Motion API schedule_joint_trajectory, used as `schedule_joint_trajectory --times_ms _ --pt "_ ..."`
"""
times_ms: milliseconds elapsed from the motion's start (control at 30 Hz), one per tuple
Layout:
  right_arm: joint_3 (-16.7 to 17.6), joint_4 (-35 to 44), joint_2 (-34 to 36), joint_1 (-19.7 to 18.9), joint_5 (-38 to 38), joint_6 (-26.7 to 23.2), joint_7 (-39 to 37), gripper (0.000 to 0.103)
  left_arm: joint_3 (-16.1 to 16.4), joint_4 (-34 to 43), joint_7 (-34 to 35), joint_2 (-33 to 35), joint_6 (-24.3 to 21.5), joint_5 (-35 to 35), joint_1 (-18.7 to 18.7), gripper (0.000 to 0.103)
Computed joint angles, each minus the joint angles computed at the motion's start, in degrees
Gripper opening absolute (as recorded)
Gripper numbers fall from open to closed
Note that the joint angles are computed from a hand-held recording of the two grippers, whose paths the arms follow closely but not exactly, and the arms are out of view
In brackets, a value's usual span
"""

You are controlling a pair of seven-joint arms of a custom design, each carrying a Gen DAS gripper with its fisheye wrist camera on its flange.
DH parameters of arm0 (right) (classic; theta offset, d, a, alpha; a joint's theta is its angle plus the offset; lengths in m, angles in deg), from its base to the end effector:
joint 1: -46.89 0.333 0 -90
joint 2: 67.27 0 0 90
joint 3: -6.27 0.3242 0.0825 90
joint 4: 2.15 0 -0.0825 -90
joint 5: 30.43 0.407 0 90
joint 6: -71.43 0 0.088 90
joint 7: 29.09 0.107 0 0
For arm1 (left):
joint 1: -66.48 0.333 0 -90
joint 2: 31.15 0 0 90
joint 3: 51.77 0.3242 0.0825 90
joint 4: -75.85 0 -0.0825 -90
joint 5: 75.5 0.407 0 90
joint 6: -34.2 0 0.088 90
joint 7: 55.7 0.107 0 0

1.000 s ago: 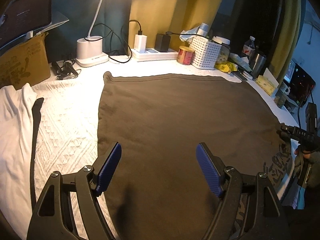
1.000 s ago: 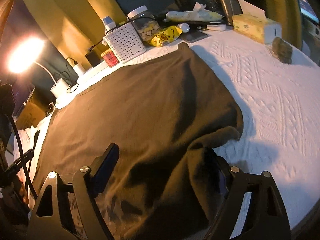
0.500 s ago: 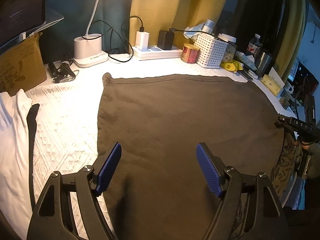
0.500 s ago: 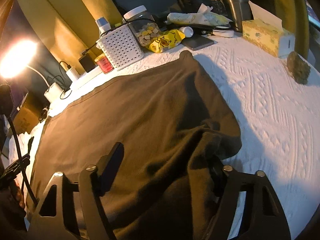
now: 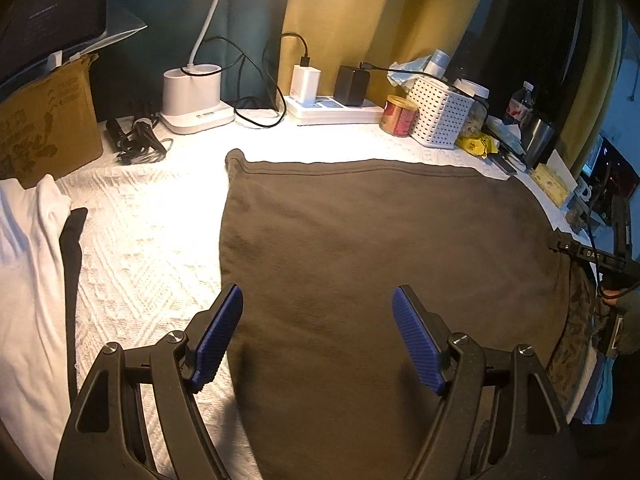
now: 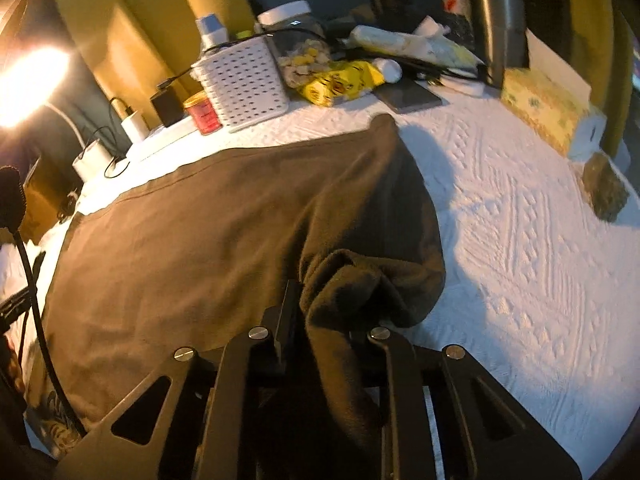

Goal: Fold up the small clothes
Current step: 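Grasp the shirt end with the right tool and fold it over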

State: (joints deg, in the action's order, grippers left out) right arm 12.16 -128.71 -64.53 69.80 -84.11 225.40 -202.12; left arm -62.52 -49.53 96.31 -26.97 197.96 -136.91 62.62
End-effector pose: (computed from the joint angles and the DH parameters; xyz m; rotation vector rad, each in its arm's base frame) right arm 0.4972 0.3025 0.3886 -1.3820 2.1305 -0.5554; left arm 0.5803 -0.1006 0.3938 -1.5140 2.2210 -1.0402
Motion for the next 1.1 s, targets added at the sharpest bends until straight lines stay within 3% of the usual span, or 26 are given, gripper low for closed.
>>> schedule_joint_trajectory --times_ms 400,1100 --pt "1.1 11.0 5.0 4.1 1.7 -4.6 -10.4 0.018 1.0 -0.5 8.1 -1.5 -2.6 -8.8 1.0 0.077" --pt "-0.9 31.4 18.6 12.7 10.1 -7.0 -27.7 0.018 3.9 -3.1 18.1 -4.6 -6.7 -18.4 2.2 0.077"
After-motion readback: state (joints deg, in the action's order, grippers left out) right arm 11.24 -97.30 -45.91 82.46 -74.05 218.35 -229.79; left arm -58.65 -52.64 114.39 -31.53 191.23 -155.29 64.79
